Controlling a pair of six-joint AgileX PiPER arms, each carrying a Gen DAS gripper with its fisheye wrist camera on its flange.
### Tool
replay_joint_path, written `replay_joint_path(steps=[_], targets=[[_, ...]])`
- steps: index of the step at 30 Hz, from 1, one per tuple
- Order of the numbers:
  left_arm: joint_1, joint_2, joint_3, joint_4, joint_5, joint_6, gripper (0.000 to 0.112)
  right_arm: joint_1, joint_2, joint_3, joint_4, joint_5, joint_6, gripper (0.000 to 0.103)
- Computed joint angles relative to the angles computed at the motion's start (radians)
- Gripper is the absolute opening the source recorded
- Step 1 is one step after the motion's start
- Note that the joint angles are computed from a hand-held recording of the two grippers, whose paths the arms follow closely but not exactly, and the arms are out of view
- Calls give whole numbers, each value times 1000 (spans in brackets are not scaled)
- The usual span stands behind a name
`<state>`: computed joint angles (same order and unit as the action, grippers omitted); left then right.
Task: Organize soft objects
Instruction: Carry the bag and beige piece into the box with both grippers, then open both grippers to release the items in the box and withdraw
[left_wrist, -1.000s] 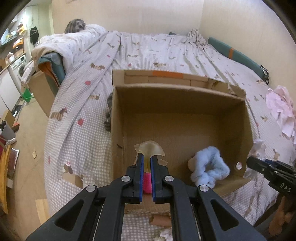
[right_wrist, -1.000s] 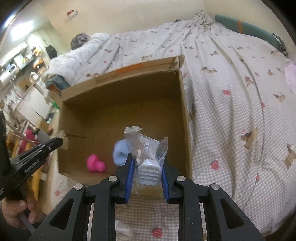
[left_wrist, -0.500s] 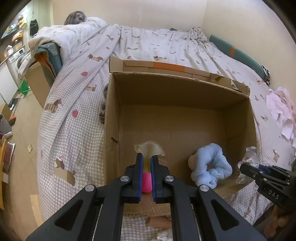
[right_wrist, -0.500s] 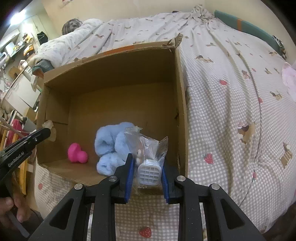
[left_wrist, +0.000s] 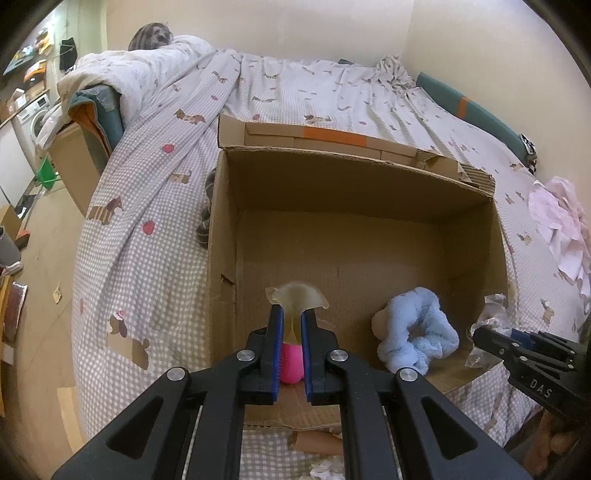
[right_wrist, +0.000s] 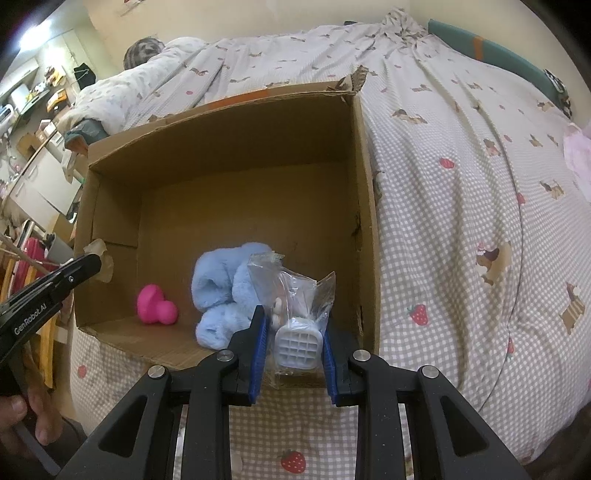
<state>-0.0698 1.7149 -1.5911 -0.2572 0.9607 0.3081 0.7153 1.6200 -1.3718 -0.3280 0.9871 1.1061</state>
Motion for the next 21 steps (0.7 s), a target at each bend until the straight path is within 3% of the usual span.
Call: replay_joint_path(steps=[10, 15, 18, 20, 21], targets=[[-8, -7, 8, 3, -4, -1, 14, 2, -3, -2, -3, 5, 2, 28], [-22, -20, 19, 35, -28, -22, 37, 2, -5, -6, -5, 8, -1, 28], [-22, -19, 12, 32, -20, -21, 42, 0, -7, -4, -3, 3, 0, 28], [-19, -17, 7, 19, -12, -15, 61, -3, -16, 2, 4, -15, -1, 28], [-19, -20, 9, 20, -16, -19, 65, -5, -21, 6, 13, -31, -8, 29]])
